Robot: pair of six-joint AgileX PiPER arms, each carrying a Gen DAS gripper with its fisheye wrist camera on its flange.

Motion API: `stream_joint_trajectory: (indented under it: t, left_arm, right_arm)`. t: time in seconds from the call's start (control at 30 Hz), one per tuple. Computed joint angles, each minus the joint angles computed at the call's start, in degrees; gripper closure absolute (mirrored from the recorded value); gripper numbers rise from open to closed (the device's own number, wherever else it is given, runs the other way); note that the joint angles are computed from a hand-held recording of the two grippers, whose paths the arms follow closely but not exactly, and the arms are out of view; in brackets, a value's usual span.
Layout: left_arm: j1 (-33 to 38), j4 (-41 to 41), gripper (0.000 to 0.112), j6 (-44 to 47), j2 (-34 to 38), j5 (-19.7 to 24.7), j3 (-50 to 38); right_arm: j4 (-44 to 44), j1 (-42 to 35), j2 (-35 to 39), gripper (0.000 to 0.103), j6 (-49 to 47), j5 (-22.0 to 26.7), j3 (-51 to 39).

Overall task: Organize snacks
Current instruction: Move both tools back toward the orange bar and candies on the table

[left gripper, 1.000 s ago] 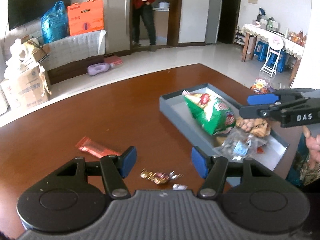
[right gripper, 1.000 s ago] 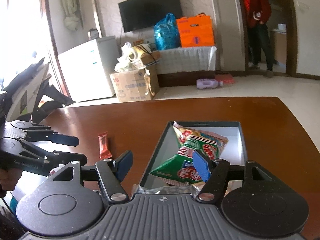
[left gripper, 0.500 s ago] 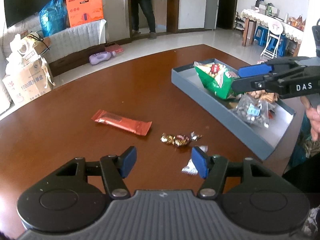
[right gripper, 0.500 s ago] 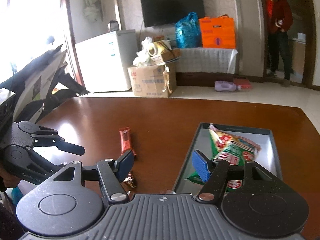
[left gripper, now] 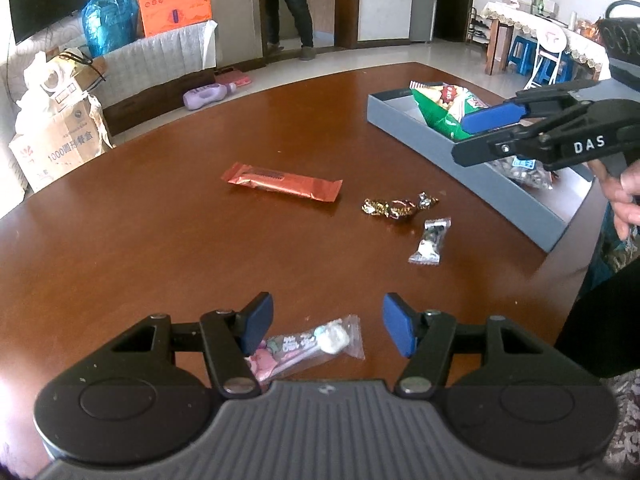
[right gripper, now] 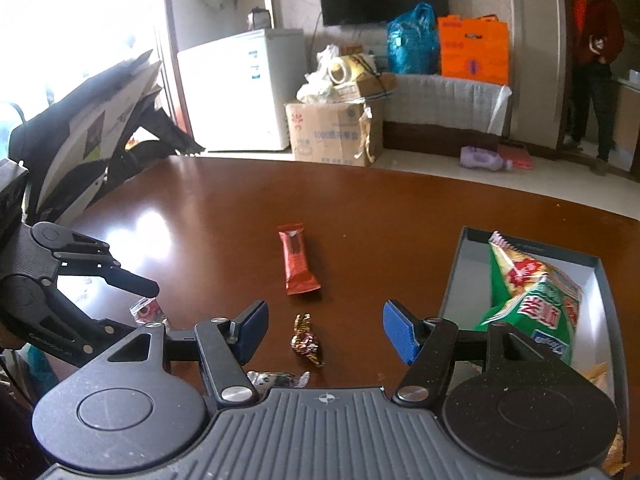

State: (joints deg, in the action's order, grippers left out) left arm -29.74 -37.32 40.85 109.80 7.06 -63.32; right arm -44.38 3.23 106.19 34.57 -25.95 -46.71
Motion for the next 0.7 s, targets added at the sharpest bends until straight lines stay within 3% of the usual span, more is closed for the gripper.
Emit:
stream_joint_trajectory:
  t: [0.37,0.57,0.7]
  left_arm:
    - [1.0,-17.4,0.051,19.8,0.8,1.8,1.6]
    - [1.2,-27.1,0.051,30.1,1.9,0.7,1.5]
    - [0.9,-25.8,0.051,30.0,3.1,0.8,0.2]
  right_arm:
    - [1.4,3.6,2.7,0.040,-0.1,3.0,-3.2]
    - [2.1,4.9,4.4,0.040,-0.6,4.1,-4.4]
    - [1.0,5.3,5.3,0.040,0.4,4.9,-5.2]
